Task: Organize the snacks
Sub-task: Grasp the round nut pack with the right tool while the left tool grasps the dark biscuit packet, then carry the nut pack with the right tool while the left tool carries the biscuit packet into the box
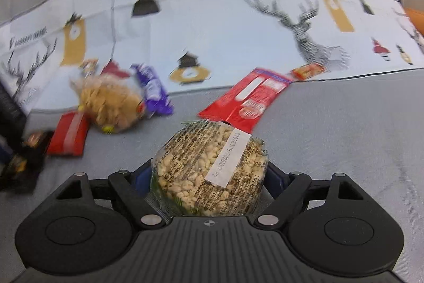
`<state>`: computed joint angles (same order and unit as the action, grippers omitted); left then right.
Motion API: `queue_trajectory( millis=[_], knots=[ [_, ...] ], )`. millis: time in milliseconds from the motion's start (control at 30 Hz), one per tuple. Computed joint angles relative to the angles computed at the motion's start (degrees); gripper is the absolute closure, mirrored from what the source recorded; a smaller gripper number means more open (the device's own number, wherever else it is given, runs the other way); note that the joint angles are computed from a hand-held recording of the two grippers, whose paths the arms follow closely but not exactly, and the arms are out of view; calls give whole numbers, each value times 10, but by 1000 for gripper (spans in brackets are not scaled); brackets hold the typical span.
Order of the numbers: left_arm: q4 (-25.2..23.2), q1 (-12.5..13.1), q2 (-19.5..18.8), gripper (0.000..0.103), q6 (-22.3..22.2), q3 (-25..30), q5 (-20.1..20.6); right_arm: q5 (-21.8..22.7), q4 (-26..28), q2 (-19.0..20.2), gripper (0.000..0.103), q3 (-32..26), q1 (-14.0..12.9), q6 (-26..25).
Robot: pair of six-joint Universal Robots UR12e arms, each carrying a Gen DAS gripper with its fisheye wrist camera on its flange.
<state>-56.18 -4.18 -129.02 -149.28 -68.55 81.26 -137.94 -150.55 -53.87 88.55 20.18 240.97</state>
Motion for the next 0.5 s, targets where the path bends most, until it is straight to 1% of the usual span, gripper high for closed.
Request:
queue_trajectory(
  millis=[67,200,300,400,500],
  knots=[
    [14,7,25,60,19,-28,-15,-12,4,-3,20,5,2,20],
    [18,35,88,60,51,-89,-73,-34,40,-17,20,12,10,52],
    [13,59,133,60,78,-124,-102,-54,66,-34,20,11,27,76],
    [27,84,175,60,105,-161,-118,-85,40,-48,20,6,57,60],
    [33,118,219,60,138,-197,-148,-97,-11,-58,20,-7,91,7]
  ],
)
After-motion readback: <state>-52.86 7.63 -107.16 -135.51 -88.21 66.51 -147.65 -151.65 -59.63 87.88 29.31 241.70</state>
